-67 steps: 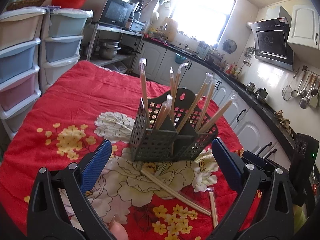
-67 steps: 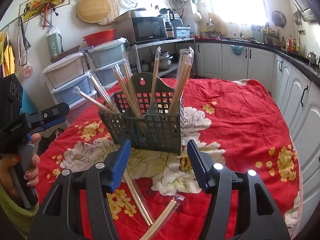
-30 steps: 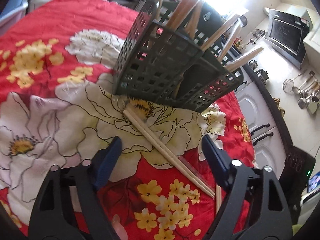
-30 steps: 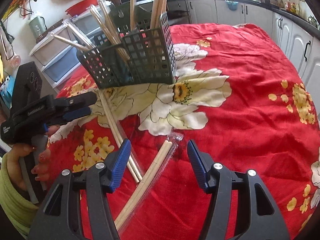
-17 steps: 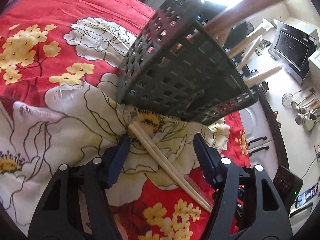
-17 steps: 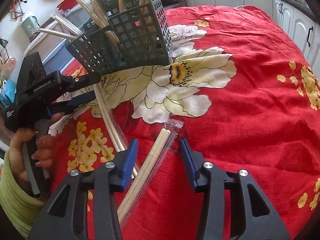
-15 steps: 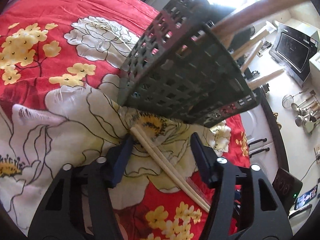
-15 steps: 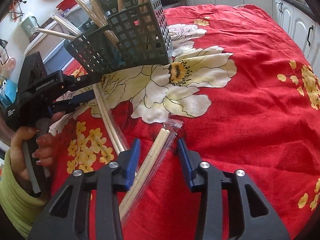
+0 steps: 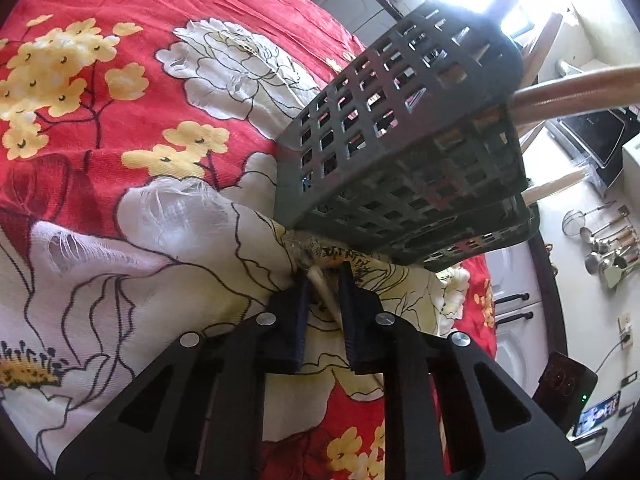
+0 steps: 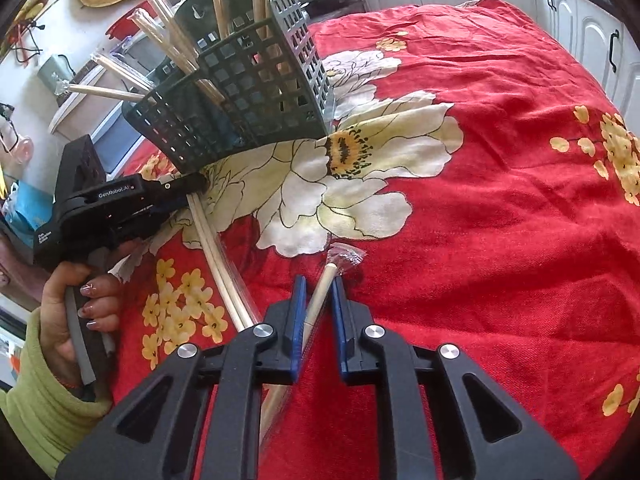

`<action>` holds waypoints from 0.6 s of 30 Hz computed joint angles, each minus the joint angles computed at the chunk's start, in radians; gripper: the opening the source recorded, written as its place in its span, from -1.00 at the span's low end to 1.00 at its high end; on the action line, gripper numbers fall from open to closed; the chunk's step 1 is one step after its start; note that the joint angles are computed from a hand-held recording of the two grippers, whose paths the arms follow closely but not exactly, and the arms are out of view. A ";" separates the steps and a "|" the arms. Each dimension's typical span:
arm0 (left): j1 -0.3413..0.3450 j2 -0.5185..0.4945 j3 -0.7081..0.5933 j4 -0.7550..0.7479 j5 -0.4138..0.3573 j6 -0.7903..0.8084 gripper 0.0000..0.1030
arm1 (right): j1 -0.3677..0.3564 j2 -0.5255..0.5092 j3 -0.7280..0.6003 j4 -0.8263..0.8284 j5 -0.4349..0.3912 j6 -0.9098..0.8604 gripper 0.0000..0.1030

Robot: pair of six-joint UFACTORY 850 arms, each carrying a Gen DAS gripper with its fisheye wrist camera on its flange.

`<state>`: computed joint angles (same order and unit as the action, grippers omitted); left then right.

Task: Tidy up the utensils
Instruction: 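Grasp a wrapped chopstick with the right gripper while the left gripper grasps another, then lift both chopsticks upright and carry them over the green caddy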

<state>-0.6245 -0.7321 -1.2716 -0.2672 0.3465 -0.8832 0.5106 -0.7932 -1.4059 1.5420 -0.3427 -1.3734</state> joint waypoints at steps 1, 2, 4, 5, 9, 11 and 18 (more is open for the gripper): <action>-0.001 0.003 0.004 -0.004 0.003 0.004 -0.81 | 0.000 0.004 0.005 0.016 -0.002 -0.015 -0.77; -0.003 0.005 0.003 -0.015 0.005 0.015 -0.81 | -0.001 0.008 0.009 0.030 -0.004 -0.029 -0.78; -0.006 0.017 0.019 -0.028 0.016 0.031 -0.82 | -0.001 0.018 0.018 0.068 -0.007 -0.070 -0.80; -0.010 0.028 0.031 -0.043 0.029 0.046 -0.83 | -0.003 0.021 0.020 0.084 -0.011 -0.089 -0.80; -0.035 0.072 0.064 -0.153 0.072 0.174 -0.85 | -0.002 0.046 0.028 0.170 -0.028 -0.193 -0.83; -0.051 0.097 0.074 -0.226 0.091 0.269 -0.86 | 0.001 0.060 0.031 0.210 -0.033 -0.244 -0.84; -0.100 0.170 0.090 -0.378 0.148 0.519 -0.91 | 0.010 0.107 0.049 0.341 -0.053 -0.410 -0.88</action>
